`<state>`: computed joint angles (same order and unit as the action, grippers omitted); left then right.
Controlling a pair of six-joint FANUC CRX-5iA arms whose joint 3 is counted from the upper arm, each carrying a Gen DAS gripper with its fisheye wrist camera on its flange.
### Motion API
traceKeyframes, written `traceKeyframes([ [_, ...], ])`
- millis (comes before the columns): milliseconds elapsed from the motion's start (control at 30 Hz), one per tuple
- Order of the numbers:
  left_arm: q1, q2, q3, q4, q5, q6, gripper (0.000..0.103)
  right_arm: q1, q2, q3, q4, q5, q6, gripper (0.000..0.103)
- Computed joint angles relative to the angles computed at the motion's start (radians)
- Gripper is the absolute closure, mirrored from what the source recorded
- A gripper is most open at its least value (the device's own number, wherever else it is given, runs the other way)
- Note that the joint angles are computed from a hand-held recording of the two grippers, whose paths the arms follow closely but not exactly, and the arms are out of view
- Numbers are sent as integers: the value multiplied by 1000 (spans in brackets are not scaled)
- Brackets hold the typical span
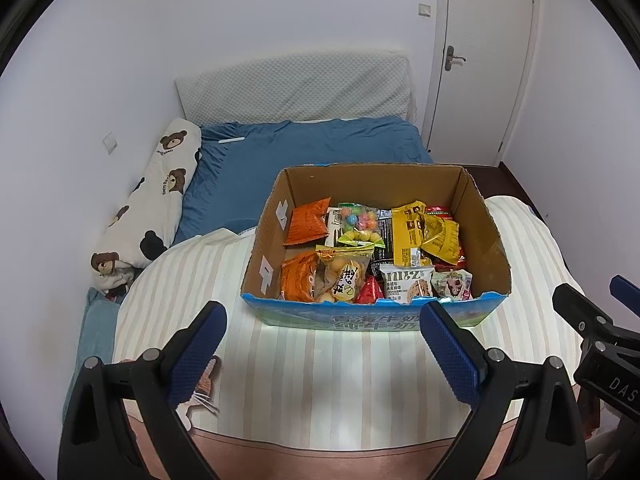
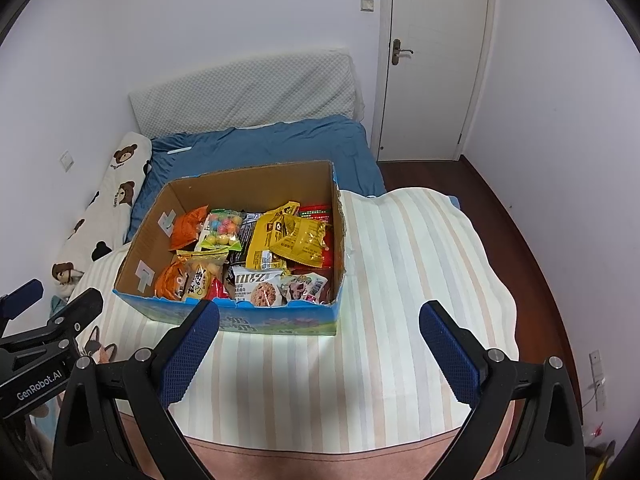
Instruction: Organize snacks
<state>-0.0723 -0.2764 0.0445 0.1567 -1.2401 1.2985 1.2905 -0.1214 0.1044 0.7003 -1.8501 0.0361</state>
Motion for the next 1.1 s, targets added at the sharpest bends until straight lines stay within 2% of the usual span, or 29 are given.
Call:
traceKeyframes([
  [1100,-11,-4,3,-11,2,2,4,-7,3,6,-4,5,11,1],
])
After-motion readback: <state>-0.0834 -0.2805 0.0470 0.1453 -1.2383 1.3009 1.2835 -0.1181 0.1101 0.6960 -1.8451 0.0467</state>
